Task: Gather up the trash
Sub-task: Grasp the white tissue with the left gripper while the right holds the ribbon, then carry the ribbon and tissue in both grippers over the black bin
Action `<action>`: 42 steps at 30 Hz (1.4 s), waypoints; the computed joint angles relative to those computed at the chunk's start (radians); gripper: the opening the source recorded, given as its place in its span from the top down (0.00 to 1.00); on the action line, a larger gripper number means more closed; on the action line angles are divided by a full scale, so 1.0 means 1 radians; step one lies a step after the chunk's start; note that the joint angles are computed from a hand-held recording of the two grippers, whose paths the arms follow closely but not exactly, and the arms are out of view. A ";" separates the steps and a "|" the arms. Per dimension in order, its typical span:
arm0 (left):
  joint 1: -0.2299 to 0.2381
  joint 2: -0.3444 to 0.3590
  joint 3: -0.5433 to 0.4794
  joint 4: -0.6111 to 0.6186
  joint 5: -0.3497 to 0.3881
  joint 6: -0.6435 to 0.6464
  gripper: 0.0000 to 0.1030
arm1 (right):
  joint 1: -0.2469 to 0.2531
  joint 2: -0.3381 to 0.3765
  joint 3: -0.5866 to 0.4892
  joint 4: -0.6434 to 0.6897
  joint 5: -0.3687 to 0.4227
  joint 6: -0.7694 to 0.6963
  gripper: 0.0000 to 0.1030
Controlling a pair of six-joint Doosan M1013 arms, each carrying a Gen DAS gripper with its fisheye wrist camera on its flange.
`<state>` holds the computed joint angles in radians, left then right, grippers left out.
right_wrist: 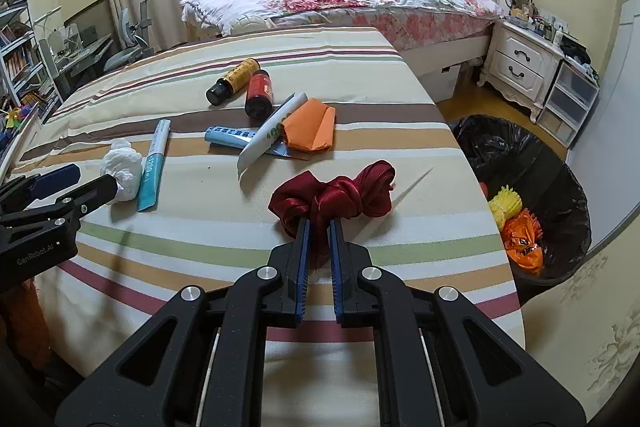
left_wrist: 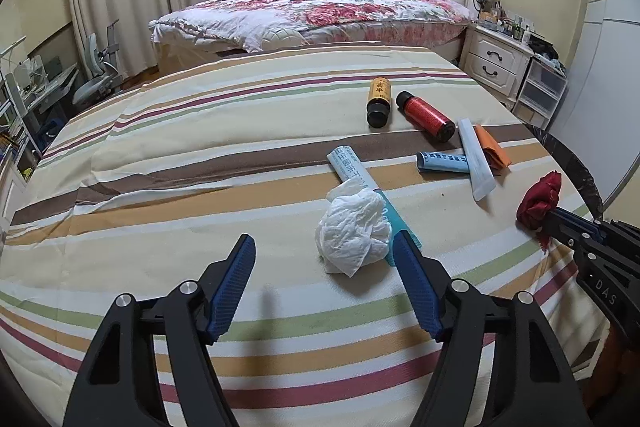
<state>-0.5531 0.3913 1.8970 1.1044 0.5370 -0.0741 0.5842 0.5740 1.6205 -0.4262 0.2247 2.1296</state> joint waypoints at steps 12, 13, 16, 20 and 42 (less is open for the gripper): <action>0.008 0.003 0.008 0.019 -0.090 -0.003 0.76 | -0.008 0.002 0.003 0.061 -0.016 -0.050 0.90; 0.007 0.002 0.010 0.030 -0.089 -0.017 0.76 | -0.008 0.002 0.003 0.056 -0.015 -0.045 0.91; 0.004 -0.006 0.017 0.074 -0.083 -0.070 0.77 | -0.010 0.001 0.005 0.049 -0.020 -0.034 0.91; -0.001 -0.017 0.023 0.139 -0.064 -0.135 0.77 | -0.012 -0.003 0.007 0.027 -0.025 -0.008 0.91; -0.032 -0.002 -0.036 0.290 -0.049 -0.183 0.77 | -0.048 -0.011 0.005 0.150 -0.034 -0.085 0.94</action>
<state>-0.5852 0.3894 1.8608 1.3942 0.4882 -0.2569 0.5364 0.5633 1.6250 -0.2764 0.1904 2.0446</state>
